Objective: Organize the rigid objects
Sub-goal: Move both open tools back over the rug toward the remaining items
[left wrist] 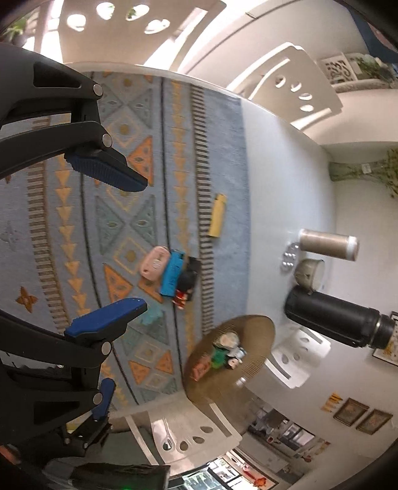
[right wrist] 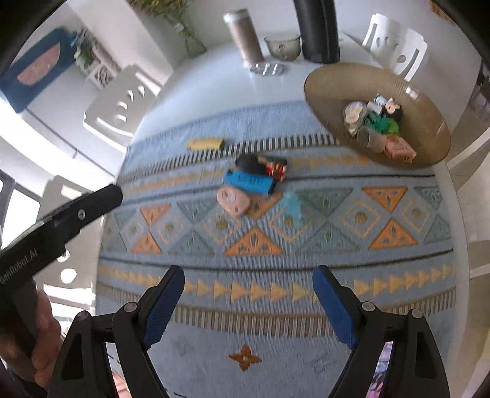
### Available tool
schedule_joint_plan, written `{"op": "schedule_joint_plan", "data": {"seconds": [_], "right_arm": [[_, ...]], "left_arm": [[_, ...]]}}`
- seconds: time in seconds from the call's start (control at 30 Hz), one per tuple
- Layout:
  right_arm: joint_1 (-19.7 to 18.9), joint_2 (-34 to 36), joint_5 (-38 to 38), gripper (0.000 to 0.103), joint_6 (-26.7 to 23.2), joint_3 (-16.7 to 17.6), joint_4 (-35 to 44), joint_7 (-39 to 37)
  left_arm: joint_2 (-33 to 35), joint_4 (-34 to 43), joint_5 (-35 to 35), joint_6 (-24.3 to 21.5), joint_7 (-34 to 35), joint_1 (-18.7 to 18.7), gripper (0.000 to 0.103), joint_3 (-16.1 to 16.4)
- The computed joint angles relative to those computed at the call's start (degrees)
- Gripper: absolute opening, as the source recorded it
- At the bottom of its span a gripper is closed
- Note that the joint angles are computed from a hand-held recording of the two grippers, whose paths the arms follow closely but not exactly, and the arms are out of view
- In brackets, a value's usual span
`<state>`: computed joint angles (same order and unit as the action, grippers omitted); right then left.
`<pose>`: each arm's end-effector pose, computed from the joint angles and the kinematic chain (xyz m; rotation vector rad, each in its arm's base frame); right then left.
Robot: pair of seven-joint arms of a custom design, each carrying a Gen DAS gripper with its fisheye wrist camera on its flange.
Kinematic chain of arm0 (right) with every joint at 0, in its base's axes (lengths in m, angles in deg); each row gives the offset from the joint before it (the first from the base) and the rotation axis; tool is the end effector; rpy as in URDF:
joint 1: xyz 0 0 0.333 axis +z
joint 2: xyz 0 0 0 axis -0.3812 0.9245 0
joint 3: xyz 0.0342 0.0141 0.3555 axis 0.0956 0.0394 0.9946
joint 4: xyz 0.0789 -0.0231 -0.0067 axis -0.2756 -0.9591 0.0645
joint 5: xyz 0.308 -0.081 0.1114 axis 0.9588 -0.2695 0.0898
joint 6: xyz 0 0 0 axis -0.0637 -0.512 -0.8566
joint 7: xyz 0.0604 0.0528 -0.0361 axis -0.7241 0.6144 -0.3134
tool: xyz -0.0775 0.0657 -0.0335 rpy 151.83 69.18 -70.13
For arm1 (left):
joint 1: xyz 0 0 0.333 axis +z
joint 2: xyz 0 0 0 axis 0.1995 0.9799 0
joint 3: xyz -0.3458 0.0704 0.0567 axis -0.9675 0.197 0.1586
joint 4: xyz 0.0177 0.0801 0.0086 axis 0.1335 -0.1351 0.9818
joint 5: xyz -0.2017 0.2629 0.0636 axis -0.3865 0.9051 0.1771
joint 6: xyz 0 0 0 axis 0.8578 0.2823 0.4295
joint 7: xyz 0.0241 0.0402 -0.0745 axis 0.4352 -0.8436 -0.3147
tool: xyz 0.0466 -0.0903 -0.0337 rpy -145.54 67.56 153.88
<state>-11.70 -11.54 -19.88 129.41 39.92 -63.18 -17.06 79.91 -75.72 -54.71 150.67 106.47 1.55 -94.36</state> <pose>0.4343 0.0658 0.4305 -1.9771 1.7424 -0.0371 0.4782 -0.1829 0.5005 -1.9578 2.0071 -0.6690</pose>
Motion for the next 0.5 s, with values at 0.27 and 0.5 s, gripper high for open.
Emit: {"op": "schedule_joint_plan", "data": {"seconds": [0.27, 0.5], "right_arm": [[-0.37, -0.76, -2.18, 0.085, 0.02, 0.21, -2.24, 2.31], [-0.70, -0.74, -3.22, 0.085, 0.08, 0.00, -3.00, 3.08]], "left_arm": [[-0.19, -0.10, 3.27, -0.73, -1.78, -0.71, 0.070, -0.53], [0.26, 0.24, 3.97, -1.44, -3.15, -1.14, 0.070, -0.88]]}}
